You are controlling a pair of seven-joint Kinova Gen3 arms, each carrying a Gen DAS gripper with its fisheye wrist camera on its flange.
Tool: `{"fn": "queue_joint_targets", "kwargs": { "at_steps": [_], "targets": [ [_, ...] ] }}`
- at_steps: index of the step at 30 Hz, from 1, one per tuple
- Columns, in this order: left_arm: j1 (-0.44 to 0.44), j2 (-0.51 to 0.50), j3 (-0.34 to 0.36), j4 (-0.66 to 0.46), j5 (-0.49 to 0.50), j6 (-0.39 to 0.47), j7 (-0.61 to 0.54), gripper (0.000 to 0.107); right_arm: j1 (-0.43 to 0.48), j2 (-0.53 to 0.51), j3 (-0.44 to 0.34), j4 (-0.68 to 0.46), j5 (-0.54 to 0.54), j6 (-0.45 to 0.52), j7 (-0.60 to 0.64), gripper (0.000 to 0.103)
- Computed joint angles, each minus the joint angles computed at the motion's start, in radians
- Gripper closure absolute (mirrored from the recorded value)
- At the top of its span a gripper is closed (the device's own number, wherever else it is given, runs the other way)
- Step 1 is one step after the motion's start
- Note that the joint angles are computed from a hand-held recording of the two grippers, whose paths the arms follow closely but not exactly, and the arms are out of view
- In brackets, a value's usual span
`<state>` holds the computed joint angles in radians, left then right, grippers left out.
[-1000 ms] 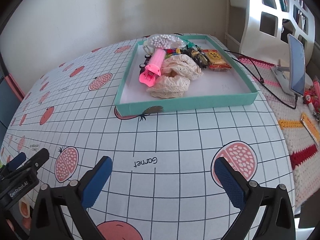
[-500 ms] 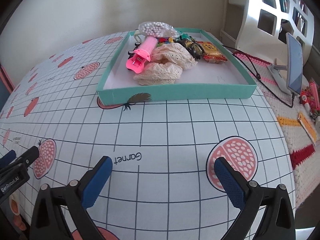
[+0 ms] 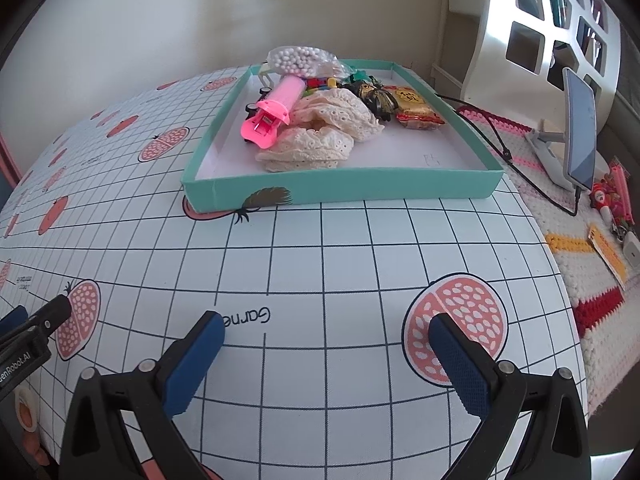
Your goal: Organize objects
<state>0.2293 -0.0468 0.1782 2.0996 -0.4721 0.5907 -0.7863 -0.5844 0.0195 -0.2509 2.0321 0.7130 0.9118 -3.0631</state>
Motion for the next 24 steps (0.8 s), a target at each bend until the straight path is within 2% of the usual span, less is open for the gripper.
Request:
{"fn": "queue_joint_targets", "kwargs": {
  "at_steps": [6,24],
  "targets": [
    [0.0,0.0,0.005,0.012,-0.03,-0.016,0.034,0.005,0.001,-0.001,0.0,0.003,0.001,-0.001,-0.003,0.0],
    [0.001,0.001,0.003,0.016,-0.036,-0.021,0.039,0.005,0.002,-0.002,0.0,0.007,0.007,-0.003,-0.008,0.0]
  ]
}}
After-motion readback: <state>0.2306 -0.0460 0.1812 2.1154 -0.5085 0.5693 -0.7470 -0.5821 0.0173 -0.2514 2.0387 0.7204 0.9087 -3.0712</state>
